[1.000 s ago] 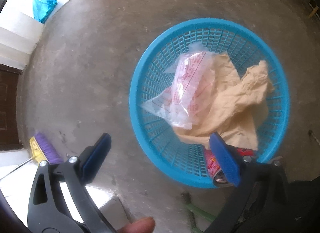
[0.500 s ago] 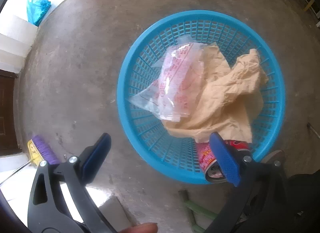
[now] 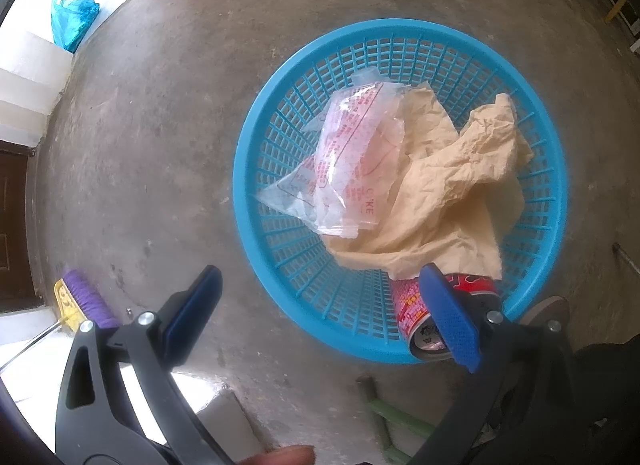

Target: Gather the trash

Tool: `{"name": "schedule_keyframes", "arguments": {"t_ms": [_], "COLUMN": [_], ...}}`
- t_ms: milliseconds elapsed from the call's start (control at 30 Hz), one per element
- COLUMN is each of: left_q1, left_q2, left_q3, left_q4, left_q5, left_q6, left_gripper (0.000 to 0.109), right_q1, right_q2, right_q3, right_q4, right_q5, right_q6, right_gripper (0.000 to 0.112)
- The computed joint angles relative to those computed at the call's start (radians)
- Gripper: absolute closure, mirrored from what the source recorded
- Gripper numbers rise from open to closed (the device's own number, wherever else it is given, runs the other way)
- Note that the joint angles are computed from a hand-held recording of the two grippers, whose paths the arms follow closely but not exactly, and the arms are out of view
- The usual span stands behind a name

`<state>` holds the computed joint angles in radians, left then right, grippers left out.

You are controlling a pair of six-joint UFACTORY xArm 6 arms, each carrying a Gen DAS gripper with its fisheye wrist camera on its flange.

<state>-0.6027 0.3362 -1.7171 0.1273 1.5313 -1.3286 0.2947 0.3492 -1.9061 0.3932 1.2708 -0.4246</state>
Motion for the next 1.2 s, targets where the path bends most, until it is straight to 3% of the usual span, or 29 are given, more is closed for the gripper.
{"name": "schedule_keyframes", "arguments": {"t_ms": [1200], "left_q1": [-0.005], "left_q2": [-0.038], "left_q3": [0.029], "left_q4": [0.004], "left_q5": [-0.04], "left_q6": [-0.001], "left_gripper": [0.014], "right_q1": [0.012], "right_q2": [0.007], "right_q3": [-0.002], "right_q4": [-0.034], "right_q5": [0.018], "right_q6": [-0.006], "right_gripper": [0.015]}}
